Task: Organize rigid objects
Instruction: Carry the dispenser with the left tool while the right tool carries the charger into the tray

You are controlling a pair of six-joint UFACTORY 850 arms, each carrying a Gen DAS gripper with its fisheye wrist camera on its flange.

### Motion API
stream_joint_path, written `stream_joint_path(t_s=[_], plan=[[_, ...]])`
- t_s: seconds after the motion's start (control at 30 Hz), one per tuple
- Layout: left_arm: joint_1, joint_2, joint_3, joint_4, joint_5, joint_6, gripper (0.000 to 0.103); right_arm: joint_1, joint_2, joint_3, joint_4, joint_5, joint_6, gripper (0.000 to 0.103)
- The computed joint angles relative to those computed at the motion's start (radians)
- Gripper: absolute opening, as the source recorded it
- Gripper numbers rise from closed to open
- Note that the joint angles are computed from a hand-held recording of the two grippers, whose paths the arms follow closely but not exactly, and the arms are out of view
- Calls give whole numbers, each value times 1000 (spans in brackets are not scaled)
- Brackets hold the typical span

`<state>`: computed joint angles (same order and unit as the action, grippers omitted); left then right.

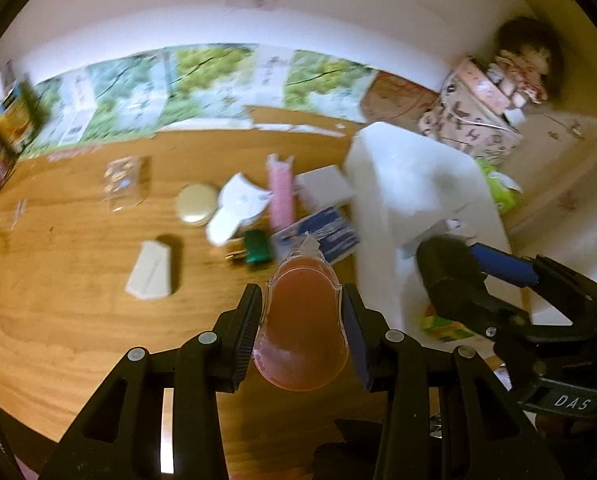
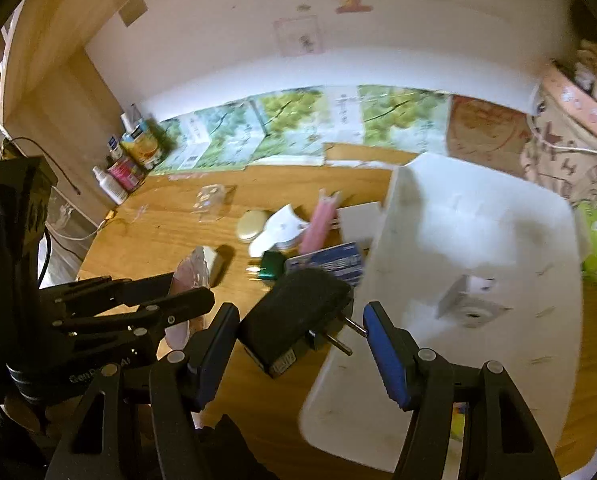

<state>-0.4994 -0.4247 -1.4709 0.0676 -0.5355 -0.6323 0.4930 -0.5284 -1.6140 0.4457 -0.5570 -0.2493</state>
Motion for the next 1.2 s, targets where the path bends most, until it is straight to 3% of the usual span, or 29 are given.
stream_joint_path(t_s=[0.8,1.07,1.17,1.2], plan=[[-118,-192,-250,-51,-30,23,44,-157,73,138,-38,-19,-53,65],[-146,-243,-331,18,-101,-16,44,-178,71,150,-37,-30,-58,65],[-151,-234,-322,73,-90,-75,54,-187,67,151,-17,-32,-71,65],[-153,-229,-315,104,-88,-111,63,-192,66,152,2,-33,-84,66]])
